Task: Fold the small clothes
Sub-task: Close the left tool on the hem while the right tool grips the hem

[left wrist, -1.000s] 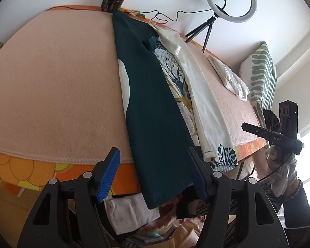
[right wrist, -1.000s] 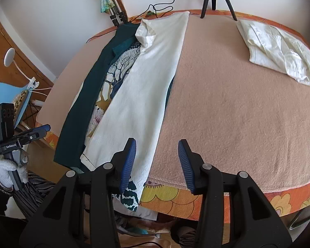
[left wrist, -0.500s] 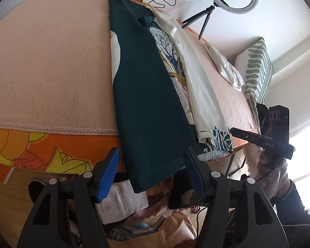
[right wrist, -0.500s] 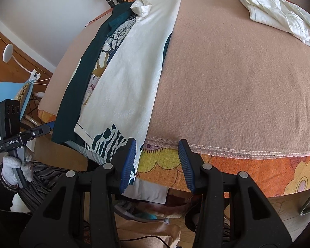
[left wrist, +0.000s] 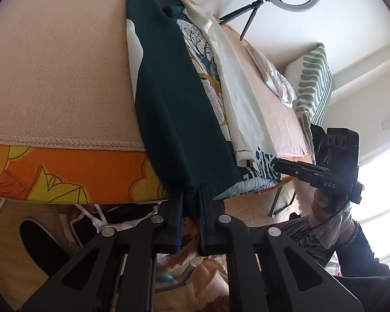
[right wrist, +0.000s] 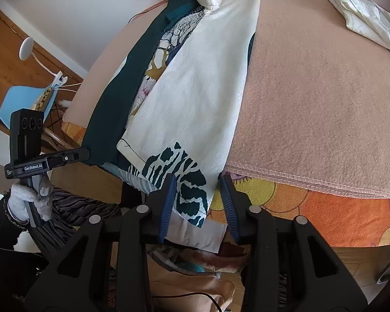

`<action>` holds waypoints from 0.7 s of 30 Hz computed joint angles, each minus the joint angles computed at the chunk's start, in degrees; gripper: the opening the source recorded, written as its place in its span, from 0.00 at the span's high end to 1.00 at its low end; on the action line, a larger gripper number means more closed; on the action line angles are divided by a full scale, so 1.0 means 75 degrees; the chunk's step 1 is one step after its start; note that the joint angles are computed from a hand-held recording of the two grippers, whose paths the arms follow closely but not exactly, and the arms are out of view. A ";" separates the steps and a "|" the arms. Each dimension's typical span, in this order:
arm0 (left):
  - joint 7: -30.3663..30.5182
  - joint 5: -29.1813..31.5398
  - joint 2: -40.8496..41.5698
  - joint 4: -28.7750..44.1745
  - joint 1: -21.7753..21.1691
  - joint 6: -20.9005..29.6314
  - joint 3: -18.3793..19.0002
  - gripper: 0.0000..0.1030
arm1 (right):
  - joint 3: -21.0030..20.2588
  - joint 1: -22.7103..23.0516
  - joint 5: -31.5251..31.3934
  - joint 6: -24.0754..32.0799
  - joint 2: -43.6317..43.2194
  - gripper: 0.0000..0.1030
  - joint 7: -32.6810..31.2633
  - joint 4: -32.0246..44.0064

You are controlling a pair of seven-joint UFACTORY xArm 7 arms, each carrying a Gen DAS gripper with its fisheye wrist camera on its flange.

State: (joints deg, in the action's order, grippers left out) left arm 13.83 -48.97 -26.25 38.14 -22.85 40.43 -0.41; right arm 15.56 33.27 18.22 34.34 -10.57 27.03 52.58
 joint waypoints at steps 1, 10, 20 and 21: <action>0.0054 -0.0080 -0.0009 -0.0030 -0.0029 -0.0018 0.0028 0.94 | -0.0006 0.0022 0.0058 -0.0014 0.0053 0.80 -0.0047 0.0024; 0.0601 -0.1143 -0.0222 -0.0076 -0.0153 -0.0172 0.0284 0.97 | -0.0419 0.0362 0.2601 -0.0864 -0.0127 0.95 -0.1157 -0.0428; 0.1048 -0.1472 0.0193 0.0617 0.0030 -0.0472 0.0249 0.97 | -0.0561 0.0332 0.3399 -0.1660 -0.0232 0.95 -0.1558 -0.0233; 0.1089 -0.1479 0.0281 0.0710 0.0049 -0.0507 0.0246 0.97 | -0.0561 0.0290 0.3337 -0.1658 -0.0227 0.95 -0.1519 -0.0199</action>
State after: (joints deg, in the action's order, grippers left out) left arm 22.00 -60.07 -24.14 43.46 -22.49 36.63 1.44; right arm 11.35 35.44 43.25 21.90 -12.27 15.64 51.09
